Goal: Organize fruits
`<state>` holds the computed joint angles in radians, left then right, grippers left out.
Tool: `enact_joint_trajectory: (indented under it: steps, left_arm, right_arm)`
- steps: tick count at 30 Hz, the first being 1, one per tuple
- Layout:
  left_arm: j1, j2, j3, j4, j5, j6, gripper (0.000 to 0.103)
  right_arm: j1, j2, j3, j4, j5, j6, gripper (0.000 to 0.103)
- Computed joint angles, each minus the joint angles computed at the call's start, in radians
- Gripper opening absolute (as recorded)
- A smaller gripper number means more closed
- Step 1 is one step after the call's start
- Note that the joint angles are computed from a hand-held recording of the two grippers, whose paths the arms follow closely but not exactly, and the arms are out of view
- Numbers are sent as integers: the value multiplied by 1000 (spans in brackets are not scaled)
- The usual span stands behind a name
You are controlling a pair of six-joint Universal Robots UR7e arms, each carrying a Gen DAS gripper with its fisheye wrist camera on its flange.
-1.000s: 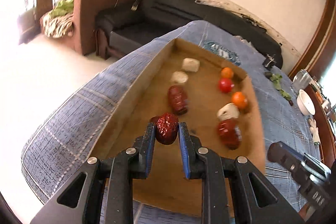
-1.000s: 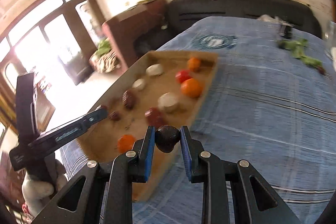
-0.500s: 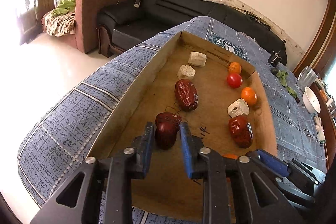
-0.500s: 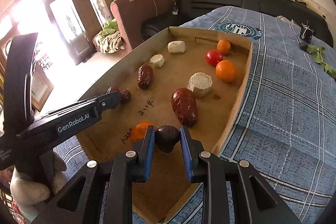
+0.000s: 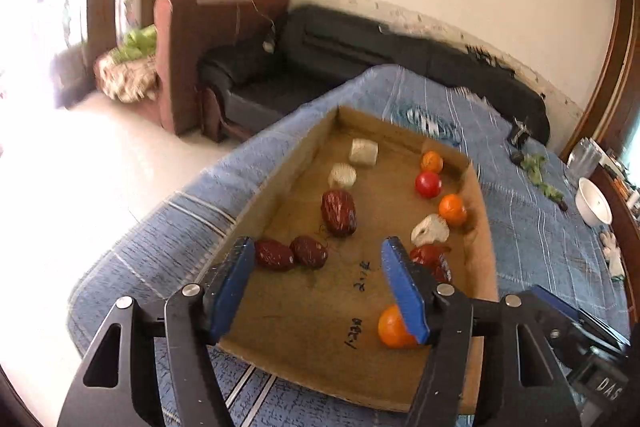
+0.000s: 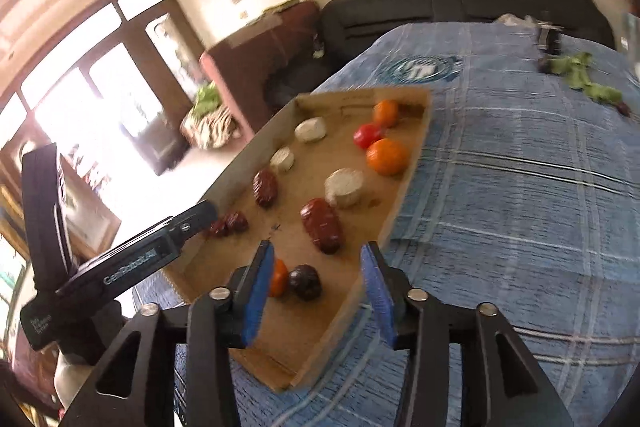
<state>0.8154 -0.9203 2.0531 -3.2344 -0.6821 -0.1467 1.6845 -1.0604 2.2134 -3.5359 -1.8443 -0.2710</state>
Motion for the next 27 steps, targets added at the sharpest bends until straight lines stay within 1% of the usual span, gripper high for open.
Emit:
enact_joint_trajectory:
  steps: [1,2,3,4,5,6,7,9,11,15,16,19,21,22,24,27]
  left_arm:
    - [-16,7,10,-43,34,19,69]
    - [-42,22,22,-114,86,51,79]
    - [-61,35,30,-169,126,75,85]
    - [-82,52,35,-234,170,104,95]
    - [-107,75,40,-328,220,150,100]
    - [-124,90,42,-395,248,187,102]
    - [-140,104,42,-452,274,218,103]
    - [-167,126,44,-522,322,251,103]
    - [-181,131,46,-486,363,226,103]
    - [-200,119,67,-347,396,134,103]
    - [-202,115,73,-330,385,120,103]
    - [-198,76,94,-216,333,13,103]
    - [-199,69,94,-152,345,-45,103]
    - [-205,70,95,-140,361,-58,103]
    - [-213,81,96,-163,375,-35,103]
    - [-212,74,104,-159,354,-35,103]
  right_arm:
    - [1,-7,15,-35,-21,3,60]
    - [2,-10,26,-59,-37,1,62]
    - [5,-12,39,-92,-60,-5,63]
    - [6,-12,50,-122,-81,-11,64]
    - [10,-11,59,-150,-104,-17,66]
    - [13,-7,69,-181,-126,-22,67]
    - [15,-4,80,-207,-139,-27,69]
    - [11,-10,99,-232,-144,-37,72]
    - [10,-12,112,-249,-151,-50,73]
    - [25,0,132,-302,-180,-95,77]
    - [30,5,135,-318,-190,-109,79]
    - [46,20,142,-375,-221,-153,83]
    - [56,29,145,-403,-239,-175,87]
    - [61,35,147,-423,-247,-189,89]
    - [68,42,147,-446,-257,-206,90]
    - [77,54,144,-464,-268,-222,94]
